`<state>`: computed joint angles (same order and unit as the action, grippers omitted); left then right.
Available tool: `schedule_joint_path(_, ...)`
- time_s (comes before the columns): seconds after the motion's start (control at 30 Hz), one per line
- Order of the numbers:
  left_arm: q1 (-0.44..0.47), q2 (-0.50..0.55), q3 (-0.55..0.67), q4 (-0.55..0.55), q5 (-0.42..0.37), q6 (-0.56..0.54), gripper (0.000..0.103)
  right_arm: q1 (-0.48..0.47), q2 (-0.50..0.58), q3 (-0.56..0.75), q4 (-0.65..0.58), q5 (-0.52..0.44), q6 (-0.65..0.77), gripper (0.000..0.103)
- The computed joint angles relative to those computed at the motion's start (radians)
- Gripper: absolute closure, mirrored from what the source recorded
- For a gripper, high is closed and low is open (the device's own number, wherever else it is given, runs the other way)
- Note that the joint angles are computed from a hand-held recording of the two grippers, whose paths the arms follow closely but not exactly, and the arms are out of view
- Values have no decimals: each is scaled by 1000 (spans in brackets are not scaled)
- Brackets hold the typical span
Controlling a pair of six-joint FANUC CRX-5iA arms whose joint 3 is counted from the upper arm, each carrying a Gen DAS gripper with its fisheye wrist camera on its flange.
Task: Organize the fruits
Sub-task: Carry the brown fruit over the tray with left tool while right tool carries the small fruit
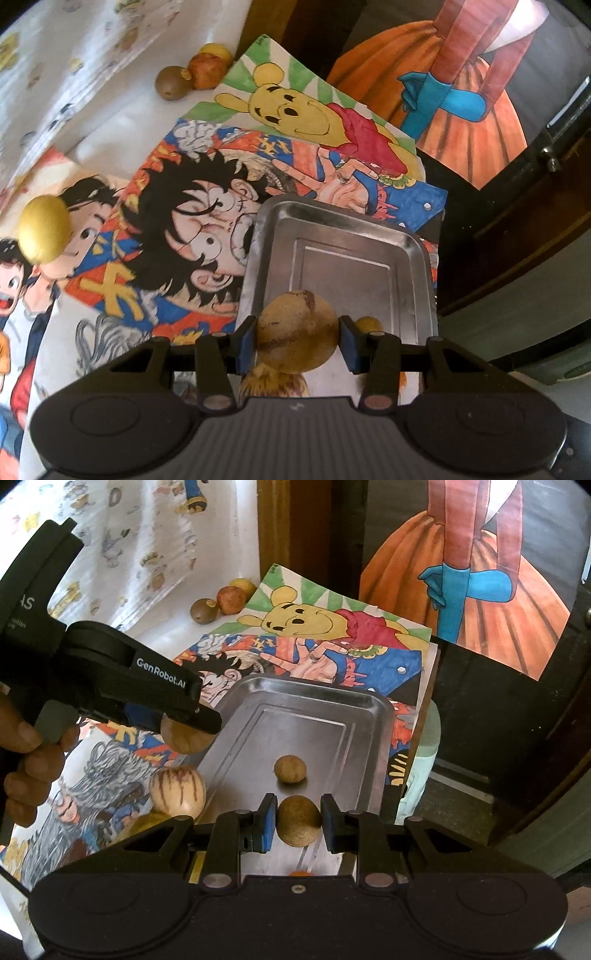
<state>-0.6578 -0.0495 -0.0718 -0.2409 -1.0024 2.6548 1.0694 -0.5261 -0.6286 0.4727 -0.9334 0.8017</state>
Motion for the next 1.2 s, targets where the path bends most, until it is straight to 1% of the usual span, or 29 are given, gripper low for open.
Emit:
schedule_joint_path(0.17, 41, 12, -17, 40, 39, -87, 53, -28, 58, 6, 28, 42, -23, 76)
schedule_joint_path(0.3, 72, 16, -35, 71, 66, -150, 53, -46, 99, 2, 79, 63, -59, 76)
schedule_joint_path(0.43, 104, 25, -49, 114, 88, -238, 53, -78, 141, 5, 118, 87, -92, 76)
schedule_joint_path(0.57, 131, 34, -65, 157, 109, -306, 53, -108, 178, 13, 130, 112, -87, 76)
schedule_joint_path(0.7, 148, 43, -78, 184, 131, -340, 53, -134, 219, 22, 136, 134, -61, 76)
schedule_joint_path(0.9, 173, 53, -90, 218, 155, -382, 53, -150, 252, 27, 169, 133, -98, 76)
schedule_joint_path(1.2, 189, 59, -98, 242, 192, -386, 53, -160, 283, 41, 170, 149, -70, 76)
